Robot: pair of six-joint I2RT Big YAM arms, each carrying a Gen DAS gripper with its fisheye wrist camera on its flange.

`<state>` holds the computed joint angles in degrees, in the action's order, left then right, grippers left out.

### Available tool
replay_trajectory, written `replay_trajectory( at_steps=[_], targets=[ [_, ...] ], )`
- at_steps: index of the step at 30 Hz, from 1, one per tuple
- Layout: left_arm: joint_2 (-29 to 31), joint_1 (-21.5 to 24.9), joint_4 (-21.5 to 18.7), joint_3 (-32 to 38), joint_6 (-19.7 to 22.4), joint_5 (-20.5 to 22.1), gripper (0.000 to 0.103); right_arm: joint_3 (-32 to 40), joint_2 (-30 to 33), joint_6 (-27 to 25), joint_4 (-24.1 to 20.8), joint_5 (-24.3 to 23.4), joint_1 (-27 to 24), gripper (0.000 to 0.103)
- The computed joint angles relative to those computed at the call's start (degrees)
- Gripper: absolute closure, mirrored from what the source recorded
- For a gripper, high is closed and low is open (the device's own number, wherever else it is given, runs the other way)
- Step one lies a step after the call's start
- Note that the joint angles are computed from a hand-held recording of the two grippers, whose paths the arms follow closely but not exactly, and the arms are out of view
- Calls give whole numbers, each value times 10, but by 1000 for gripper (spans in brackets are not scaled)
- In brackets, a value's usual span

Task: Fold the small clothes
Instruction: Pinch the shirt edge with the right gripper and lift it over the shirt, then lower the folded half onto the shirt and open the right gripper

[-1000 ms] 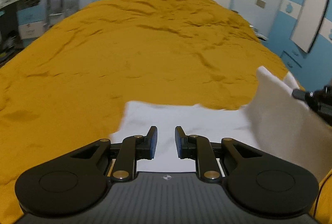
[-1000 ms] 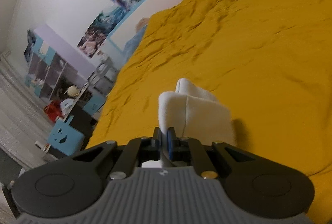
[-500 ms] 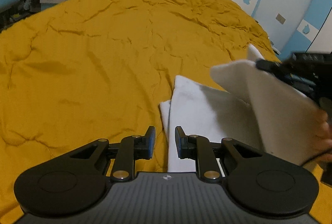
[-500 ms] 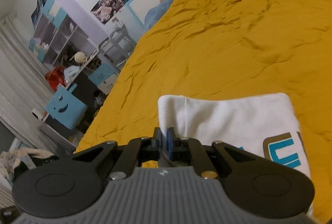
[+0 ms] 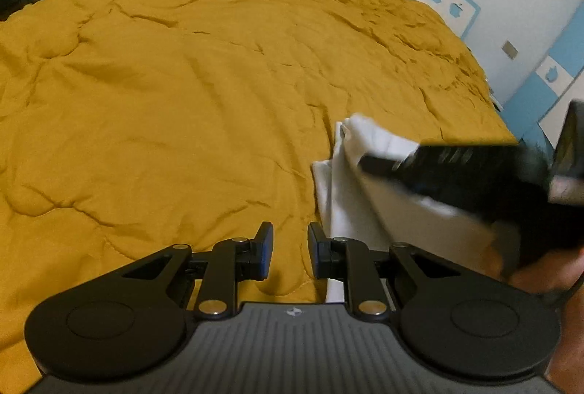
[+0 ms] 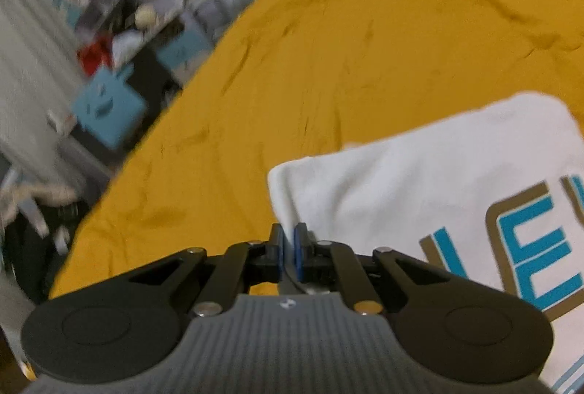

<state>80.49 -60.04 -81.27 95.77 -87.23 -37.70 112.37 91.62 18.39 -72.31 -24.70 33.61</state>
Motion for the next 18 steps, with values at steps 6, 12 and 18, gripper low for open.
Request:
replay_trajectory(
  at_steps=[6, 12, 18],
  targets=[
    [-7, -21, 4, 9, -13, -17, 80, 16, 6, -35, -45, 22, 13, 93],
    [-27, -56, 50, 5, -38, -49, 64, 6, -60, -74, -51, -42, -7, 71],
    [-36, -94, 84, -19, -111, -71, 48, -40, -145, -114, -49, -64, -58, 68]
  ],
)
